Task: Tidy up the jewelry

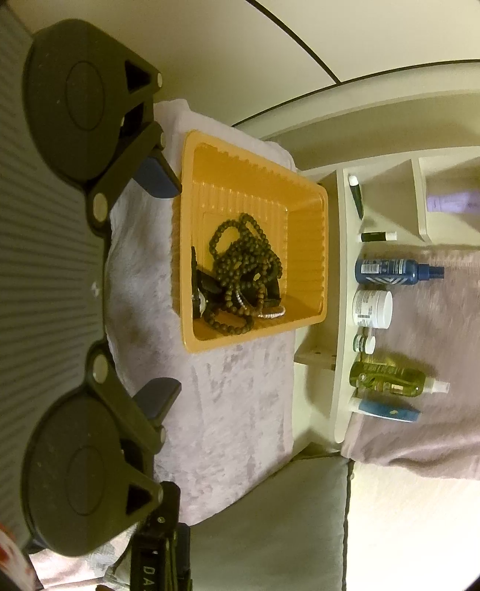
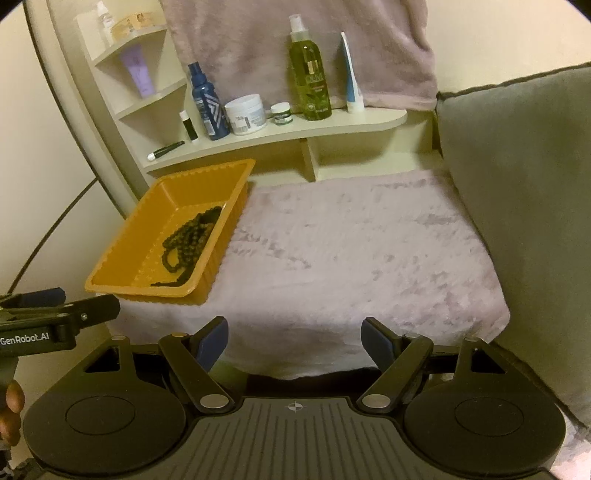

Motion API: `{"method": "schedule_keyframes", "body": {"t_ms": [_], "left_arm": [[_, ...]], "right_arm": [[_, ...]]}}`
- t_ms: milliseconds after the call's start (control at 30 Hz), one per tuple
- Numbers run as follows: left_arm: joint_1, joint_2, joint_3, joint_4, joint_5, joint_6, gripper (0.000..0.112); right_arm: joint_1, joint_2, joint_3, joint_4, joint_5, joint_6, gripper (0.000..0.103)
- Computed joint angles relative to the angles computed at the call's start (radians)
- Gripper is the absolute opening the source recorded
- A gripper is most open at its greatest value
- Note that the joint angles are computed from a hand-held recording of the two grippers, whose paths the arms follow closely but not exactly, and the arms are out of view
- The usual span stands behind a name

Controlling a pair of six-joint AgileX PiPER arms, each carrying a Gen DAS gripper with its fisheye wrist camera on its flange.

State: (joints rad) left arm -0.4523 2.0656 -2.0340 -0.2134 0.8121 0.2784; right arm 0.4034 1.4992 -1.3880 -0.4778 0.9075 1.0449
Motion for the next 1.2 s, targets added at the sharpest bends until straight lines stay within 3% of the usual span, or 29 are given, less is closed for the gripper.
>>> {"method": "schedule_keyframes", "body": {"t_ms": [1200], "left_arm": [[0.002, -0.046, 0.104, -0.014, -0.044, -0.001, 0.103]], "right_arm": [[0.019, -0.009, 0.018, -0.006, 0.005, 0.003, 0.079]]}}
